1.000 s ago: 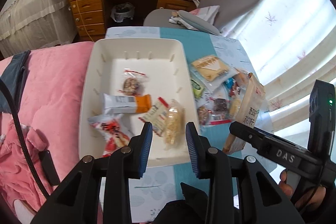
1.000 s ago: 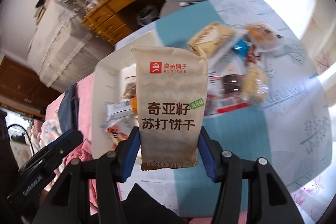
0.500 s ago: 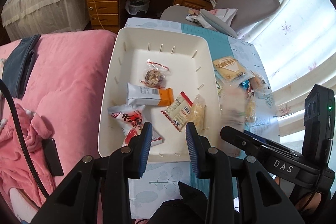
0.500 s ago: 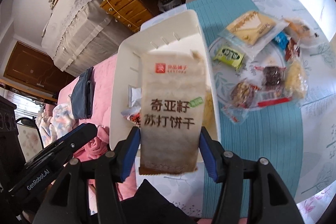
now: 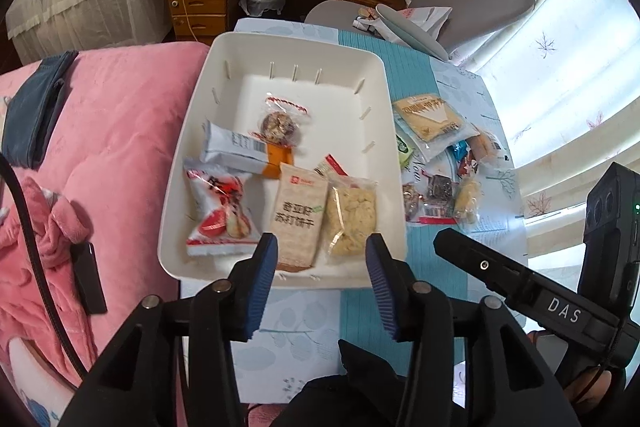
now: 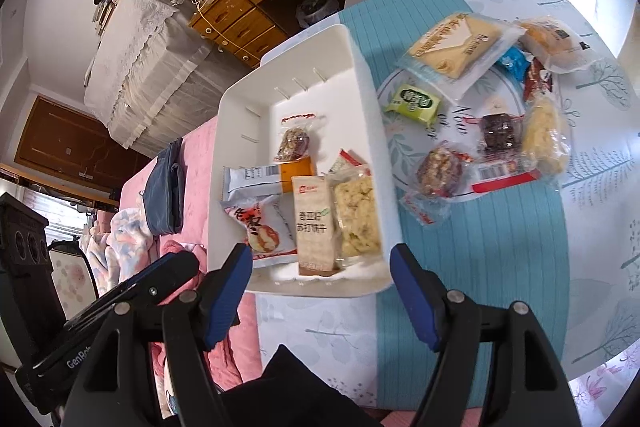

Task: Organize snacks
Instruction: 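Place both packs into the white tray and open both tools, then grasp the clear bag of puffed snacks with the right tool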

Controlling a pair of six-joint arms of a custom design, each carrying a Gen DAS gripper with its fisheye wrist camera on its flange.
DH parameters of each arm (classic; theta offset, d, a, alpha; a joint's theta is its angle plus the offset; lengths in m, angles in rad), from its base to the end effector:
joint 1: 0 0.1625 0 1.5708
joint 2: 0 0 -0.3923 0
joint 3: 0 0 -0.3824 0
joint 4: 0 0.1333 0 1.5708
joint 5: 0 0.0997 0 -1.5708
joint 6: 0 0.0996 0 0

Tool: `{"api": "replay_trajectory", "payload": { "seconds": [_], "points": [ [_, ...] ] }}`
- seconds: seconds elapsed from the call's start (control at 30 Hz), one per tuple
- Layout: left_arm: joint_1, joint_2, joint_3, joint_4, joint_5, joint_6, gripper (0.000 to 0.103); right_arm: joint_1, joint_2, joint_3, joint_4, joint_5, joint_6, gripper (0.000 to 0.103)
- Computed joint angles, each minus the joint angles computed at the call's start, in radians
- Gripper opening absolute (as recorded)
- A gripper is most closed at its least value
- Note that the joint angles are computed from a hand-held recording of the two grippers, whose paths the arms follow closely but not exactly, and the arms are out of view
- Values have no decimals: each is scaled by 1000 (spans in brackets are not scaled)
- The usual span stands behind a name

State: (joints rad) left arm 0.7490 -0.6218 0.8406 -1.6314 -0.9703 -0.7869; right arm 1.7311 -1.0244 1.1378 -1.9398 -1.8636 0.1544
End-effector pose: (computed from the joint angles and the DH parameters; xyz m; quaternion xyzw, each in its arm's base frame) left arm -0.4405 -0.6684 0.2112 0.0400 0.9517 -0.1600 0.2589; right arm 0.2156 -0.6786 0.3874 -0.0157 -0.9813 0.1472 0.1231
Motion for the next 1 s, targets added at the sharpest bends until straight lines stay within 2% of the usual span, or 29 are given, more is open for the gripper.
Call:
{"api": "replay_trajectory", "payload": {
  "seconds": [0.07, 0.2, 0.33, 0.47, 0.67, 0.77, 0.83, 1.0],
  "points": [
    [-13, 12, -12, 16, 5, -25, 47, -7, -14, 4, 2, -5, -16, 72],
    [-43, 17, 3, 2, 24, -82, 61, -25, -39, -7, 32, -1, -47, 72],
    [-73, 31, 6, 9, 35, -179, 62, -47, -54, -52, 97, -1, -102, 72],
    [-104, 47, 12, 15, 52, -278, 70, -65, -65, -92, 156, 1, -161, 72],
    [-142, 75, 27, 19, 58, -440, 72, -104, -71, -169, 257, -8, -258, 72],
    [-157, 87, 37, 28, 53, -524, 76, -120, -71, -194, 279, -26, -314, 73],
    [-165, 96, 46, 31, 45, -576, 78, -129, -78, -190, 265, -45, -358, 78],
    [-168, 108, 77, -9, 0, -647, 84, -154, -77, -199, 254, -82, -427, 80]
  ]
}}
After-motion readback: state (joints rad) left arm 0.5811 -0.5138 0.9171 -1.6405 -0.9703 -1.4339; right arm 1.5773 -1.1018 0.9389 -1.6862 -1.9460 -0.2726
